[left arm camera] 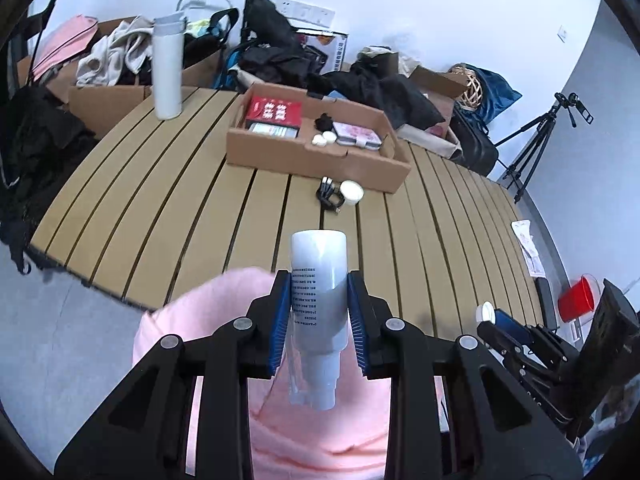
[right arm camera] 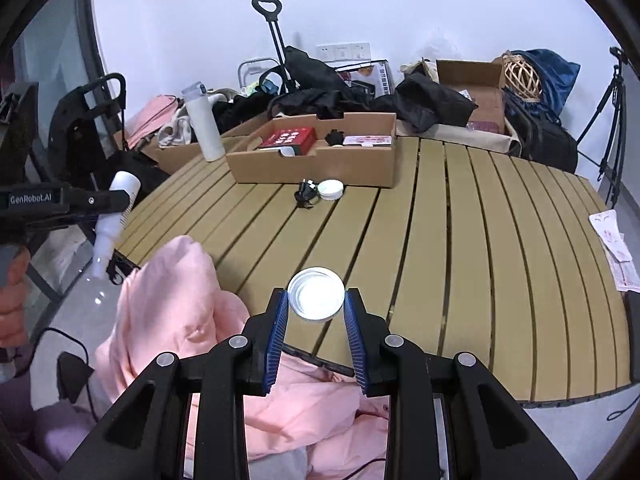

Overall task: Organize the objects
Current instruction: 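Lower the spray bottle into the tray while the right tool releases the lid there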

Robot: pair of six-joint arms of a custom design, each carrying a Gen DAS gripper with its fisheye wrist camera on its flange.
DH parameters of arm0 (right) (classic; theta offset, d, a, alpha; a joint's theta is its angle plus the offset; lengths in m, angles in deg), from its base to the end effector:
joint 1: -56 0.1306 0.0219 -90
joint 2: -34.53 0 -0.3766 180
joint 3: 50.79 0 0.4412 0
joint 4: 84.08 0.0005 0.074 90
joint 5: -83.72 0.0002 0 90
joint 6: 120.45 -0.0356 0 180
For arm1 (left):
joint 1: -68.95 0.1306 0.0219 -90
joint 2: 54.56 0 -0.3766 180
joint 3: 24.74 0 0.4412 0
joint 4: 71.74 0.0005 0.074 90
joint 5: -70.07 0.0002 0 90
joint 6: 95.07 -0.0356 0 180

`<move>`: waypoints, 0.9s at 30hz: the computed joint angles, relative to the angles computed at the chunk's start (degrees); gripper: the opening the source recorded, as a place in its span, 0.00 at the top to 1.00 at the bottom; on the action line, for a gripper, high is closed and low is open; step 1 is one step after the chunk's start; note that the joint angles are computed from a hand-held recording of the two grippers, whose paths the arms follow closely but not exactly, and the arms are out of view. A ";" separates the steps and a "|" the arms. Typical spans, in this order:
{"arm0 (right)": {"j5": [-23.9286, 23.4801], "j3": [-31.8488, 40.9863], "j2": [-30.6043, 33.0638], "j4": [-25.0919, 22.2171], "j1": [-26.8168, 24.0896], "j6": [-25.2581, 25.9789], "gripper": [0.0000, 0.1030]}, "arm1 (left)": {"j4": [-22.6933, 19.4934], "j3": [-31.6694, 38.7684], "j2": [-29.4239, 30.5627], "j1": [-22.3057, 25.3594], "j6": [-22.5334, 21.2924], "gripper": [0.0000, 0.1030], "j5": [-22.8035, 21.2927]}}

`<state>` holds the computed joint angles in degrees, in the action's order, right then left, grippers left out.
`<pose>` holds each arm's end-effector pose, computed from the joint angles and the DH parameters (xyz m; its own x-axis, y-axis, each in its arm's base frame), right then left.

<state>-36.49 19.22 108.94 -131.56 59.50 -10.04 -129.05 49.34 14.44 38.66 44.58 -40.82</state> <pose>0.4232 0.0433 0.3770 -0.6094 -0.3392 -0.7166 -0.6139 0.7739 0.1557 0.3446 -0.1872 0.4363 -0.6573 -0.4406 -0.6114 -0.3372 0.8975 -0.2843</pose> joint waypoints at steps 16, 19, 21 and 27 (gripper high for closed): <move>5.06 48.65 39.01 -11.00 8.45 -2.17 0.70 | -5.69 41.38 41.77 23.31 -17.76 0.77 25.97; 8.23 60.02 48.70 -15.03 10.20 -2.79 0.69 | -10.86 48.76 49.53 24.04 -20.43 0.77 23.46; 8.54 68.70 55.99 -19.39 11.17 -4.10 0.69 | -13.28 52.17 53.34 24.58 -21.61 0.77 22.96; 9.23 91.14 73.62 -30.01 13.95 -6.92 0.69 | -12.89 53.25 57.30 26.02 -20.49 0.74 24.83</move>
